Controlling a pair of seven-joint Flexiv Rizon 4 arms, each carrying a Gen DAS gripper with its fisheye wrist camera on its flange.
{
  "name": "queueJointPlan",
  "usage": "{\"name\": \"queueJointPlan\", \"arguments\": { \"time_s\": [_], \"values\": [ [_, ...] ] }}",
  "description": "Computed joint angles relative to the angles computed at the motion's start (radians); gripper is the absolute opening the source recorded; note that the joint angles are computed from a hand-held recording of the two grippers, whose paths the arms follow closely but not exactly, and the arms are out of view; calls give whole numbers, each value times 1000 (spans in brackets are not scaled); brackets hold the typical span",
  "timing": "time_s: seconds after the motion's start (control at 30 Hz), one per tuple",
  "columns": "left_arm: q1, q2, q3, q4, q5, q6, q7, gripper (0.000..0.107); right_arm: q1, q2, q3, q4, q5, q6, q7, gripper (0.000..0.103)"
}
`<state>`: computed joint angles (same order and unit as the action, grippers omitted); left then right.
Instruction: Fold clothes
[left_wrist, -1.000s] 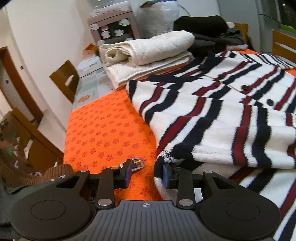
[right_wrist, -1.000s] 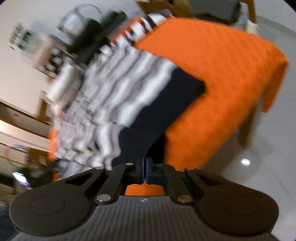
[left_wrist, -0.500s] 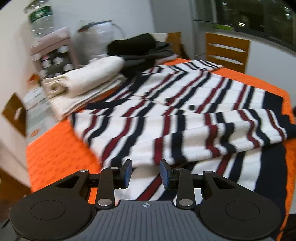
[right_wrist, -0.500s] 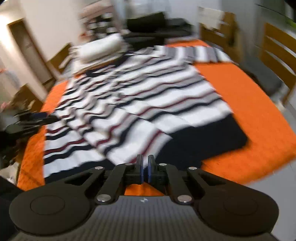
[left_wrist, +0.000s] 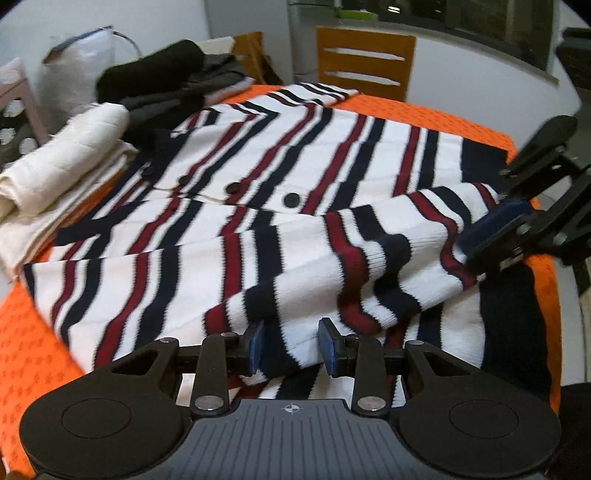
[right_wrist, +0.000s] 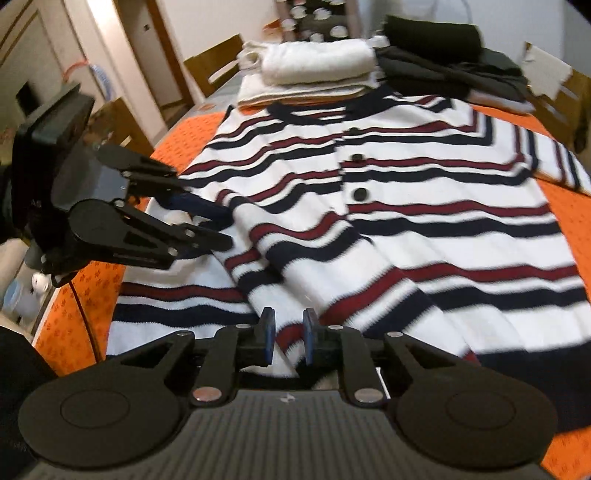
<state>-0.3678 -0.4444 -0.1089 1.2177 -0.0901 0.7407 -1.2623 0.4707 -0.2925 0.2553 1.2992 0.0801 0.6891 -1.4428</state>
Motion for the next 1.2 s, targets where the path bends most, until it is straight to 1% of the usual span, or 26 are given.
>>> {"name": "queueJointPlan", "arguments": {
  "time_s": [0.17, 0.27, 0.33, 0.5, 0.57, 0.6, 0.63, 0.7, 0.73, 0.83, 0.93, 1.03, 1.13, 1.2],
  "values": [
    [24, -7, -29, 0, -64, -30, 58, 36, 24, -52, -3, -55, -30, -32, -24, 19],
    [35, -2, -38, 17, -96, -35, 96, 38, 40, -80, -9, -79, -56, -44, -26, 19],
    [35, 3, -37, 34, -102, -17, 113, 39, 48, -93, -12, -93, -74, -58, -33, 19],
    [29, 28, -32, 91, -106, 46, 116, 39, 68, -109, -15, -104, -121, -73, -79, 19],
    [29, 37, -33, 111, -106, 67, 124, 39, 73, -112, -16, -109, -132, -84, -94, 17],
    [30, 41, -35, 119, -108, 75, 130, 35, 75, -113, -17, -112, -136, -89, -98, 14],
    [30, 45, -37, 126, -111, 84, 136, 24, 76, -114, -17, -115, -137, -93, -99, 11],
    [29, 53, -37, 141, -111, 107, 143, 11, 79, -110, -20, -109, -144, -88, -102, 7],
    [29, 58, -36, 149, -110, 118, 145, 10, 80, -107, -20, -106, -147, -85, -105, 6],
    [30, 81, -40, 184, -116, 157, 161, 9, 84, -89, -19, -83, -160, -61, -111, 6],
    [33, 109, -45, 219, -130, 191, 179, 9, 88, -56, -17, -41, -179, -12, -115, 6],
    [37, 139, -52, 258, -148, 227, 209, 9, 90, -27, -7, -9, -196, -2, -146, 6],
    [42, 151, -57, 271, -159, 204, 249, 9, 85, -16, 9, -4, -163, -37, -172, 6],
    [40, 161, -51, 281, -147, 159, 265, 8, 84, -18, 15, -12, -137, -74, -179, 7]
  ]
}}
